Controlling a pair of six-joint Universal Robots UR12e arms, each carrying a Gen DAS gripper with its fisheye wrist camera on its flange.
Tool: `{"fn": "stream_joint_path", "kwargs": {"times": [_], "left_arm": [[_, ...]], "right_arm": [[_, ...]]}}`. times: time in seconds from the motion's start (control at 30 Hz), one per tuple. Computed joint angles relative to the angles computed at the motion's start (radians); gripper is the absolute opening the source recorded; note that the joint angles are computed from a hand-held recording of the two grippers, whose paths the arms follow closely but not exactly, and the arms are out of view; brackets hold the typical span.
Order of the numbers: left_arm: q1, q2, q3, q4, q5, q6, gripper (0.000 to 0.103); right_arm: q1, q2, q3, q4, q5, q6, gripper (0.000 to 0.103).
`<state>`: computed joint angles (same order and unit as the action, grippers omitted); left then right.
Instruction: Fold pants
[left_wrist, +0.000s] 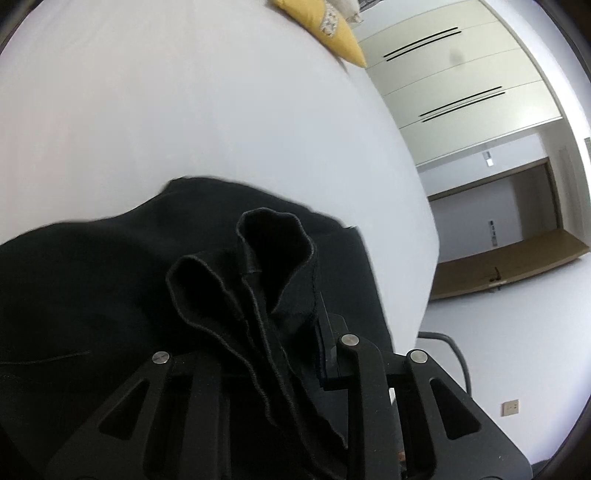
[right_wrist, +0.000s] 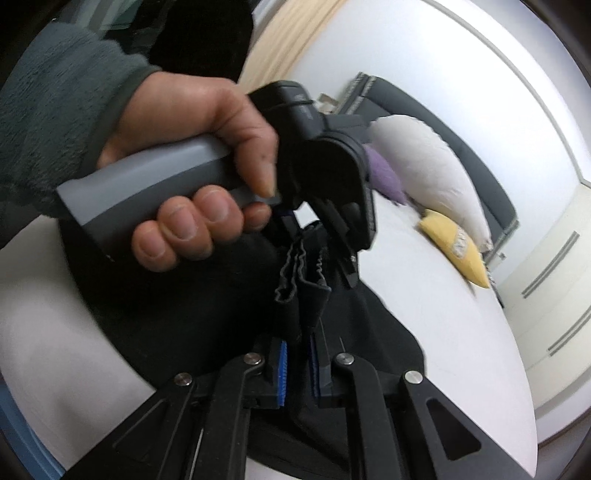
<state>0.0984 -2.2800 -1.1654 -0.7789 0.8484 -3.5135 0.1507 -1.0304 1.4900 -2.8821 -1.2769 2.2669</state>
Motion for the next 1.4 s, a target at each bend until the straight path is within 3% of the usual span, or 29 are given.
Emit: {"fn": "stream_joint_path", "kwargs": {"times": [0.23, 0.47, 0.57, 0.63, 0.67, 0.73, 0.8, 0.9, 1.0, 1.13, 1.23, 1.3, 1.4], "left_arm": [[0.006, -0.002, -0.023, -0.036, 0.043, 0.044, 0.019], [-0.003, 0.004, -0.028, -0.075, 0.093, 0.109, 0.022], [-0.002, 0.023, -0.051, -0.078, 0.112, 0.126, 0.031], [0.011, 0.048, -0.088, -0.057, 0.14, 0.129, 0.055], [0.012, 0.047, -0.085, -0.046, 0.168, 0.113, 0.059], [0.022, 0.06, -0.101, -0.02, 0.188, 0.085, 0.059], [0.017, 0.066, -0.094, -0.002, 0.276, 0.042, 0.059], [0.006, 0.081, -0.098, 0.064, 0.332, 0.016, 0.059], [-0.027, 0.087, -0.094, 0.122, 0.321, 0.028, 0.059], [-0.043, 0.103, -0.142, 0.164, 0.27, 0.082, 0.06], [-0.073, 0.076, -0.119, 0.093, 0.273, 0.085, 0.06], [-0.087, 0.073, -0.133, 0.053, 0.298, 0.124, 0.059], [-0.101, 0.1, -0.183, 0.108, 0.346, 0.203, 0.059]], "right_arm": [[0.017, 0.027, -0.047, 0.108, -0.017, -0.047, 0.011], [0.027, 0.038, -0.059, 0.147, -0.03, -0.076, 0.011], [0.041, 0.045, -0.062, 0.177, -0.078, -0.135, 0.013], [0.037, 0.042, -0.061, 0.175, -0.061, -0.126, 0.014], [0.036, 0.04, -0.059, 0.181, -0.057, -0.118, 0.014], [0.032, 0.041, -0.065, 0.199, -0.047, -0.124, 0.014], [0.028, 0.035, -0.072, 0.23, -0.036, -0.123, 0.017], [0.005, 0.029, -0.123, 0.392, 0.043, -0.106, 0.025], [-0.048, 0.048, -0.222, 0.593, 0.204, 0.008, 0.059], [-0.106, 0.113, -0.366, 0.679, 0.286, 0.213, 0.059], [-0.151, 0.201, -0.515, 0.719, 0.346, 0.431, 0.059], [-0.183, 0.295, -0.671, 0.85, 0.457, 0.553, 0.059], [-0.203, 0.416, -0.855, 1.043, 0.634, 0.624, 0.059]]}}
